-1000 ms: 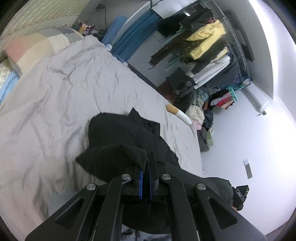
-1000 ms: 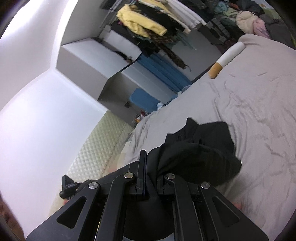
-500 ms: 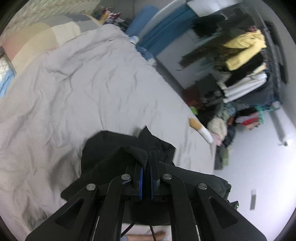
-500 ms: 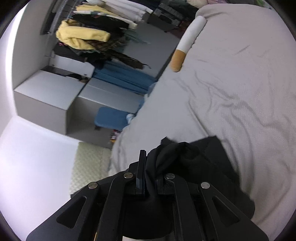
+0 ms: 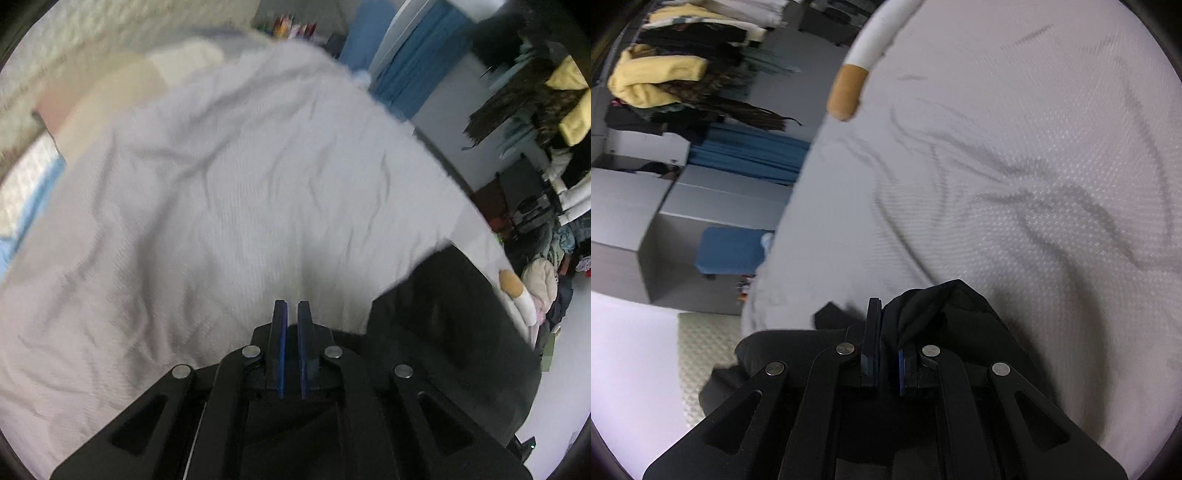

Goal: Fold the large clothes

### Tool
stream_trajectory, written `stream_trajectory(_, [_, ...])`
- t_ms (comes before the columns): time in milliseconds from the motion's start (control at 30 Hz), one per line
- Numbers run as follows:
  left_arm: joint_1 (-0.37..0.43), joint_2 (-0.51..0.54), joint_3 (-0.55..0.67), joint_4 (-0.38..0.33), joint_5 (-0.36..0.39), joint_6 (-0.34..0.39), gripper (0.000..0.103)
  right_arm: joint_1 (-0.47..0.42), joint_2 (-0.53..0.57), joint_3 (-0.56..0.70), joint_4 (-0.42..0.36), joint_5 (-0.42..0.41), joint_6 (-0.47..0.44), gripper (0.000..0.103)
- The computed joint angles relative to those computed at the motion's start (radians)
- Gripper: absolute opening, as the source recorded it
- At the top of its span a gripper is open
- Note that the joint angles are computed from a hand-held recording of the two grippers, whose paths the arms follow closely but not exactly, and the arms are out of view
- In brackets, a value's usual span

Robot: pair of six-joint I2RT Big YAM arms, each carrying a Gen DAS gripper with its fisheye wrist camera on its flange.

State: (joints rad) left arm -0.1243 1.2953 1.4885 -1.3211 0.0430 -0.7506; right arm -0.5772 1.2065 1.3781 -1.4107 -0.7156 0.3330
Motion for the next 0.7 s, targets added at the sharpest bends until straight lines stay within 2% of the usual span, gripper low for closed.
stream_trajectory(100, [-0.003,0.023,-0.074,0.080,0.041,0.003,0.004,0.020,0.023,-0.031,0.037,0.026,0.006,0.004])
stream_trajectory(267, [-0.005,0.064,-0.122,0.128,0.058,0.022,0.004,0.027,0.036,-0.096,0.089,-0.007,0.016,0.003])
stream_trajectory(367, [0.009,0.061,-0.138,0.151,0.094,0.033,0.004,0.014,0.036,-0.096,0.055,-0.029,0.000,0.004])
stream_trajectory(467, [0.008,0.026,-0.138,0.170,0.089,0.080,0.004,0.003,0.044,-0.057,-0.023,-0.045,-0.062,0.009])
stream_trajectory(567, [-0.018,-0.020,-0.115,0.168,0.042,0.158,0.005,-0.021,0.053,0.003,-0.157,-0.071,-0.212,0.030])
stream_trajectory(633, [-0.044,-0.053,-0.090,0.161,0.019,0.202,0.005,-0.033,0.040,0.038,-0.222,-0.052,-0.284,0.054])
stream_trajectory(700, [-0.087,-0.081,-0.061,0.149,-0.011,0.230,0.005,-0.037,0.008,0.074,-0.261,-0.009,-0.332,0.060])
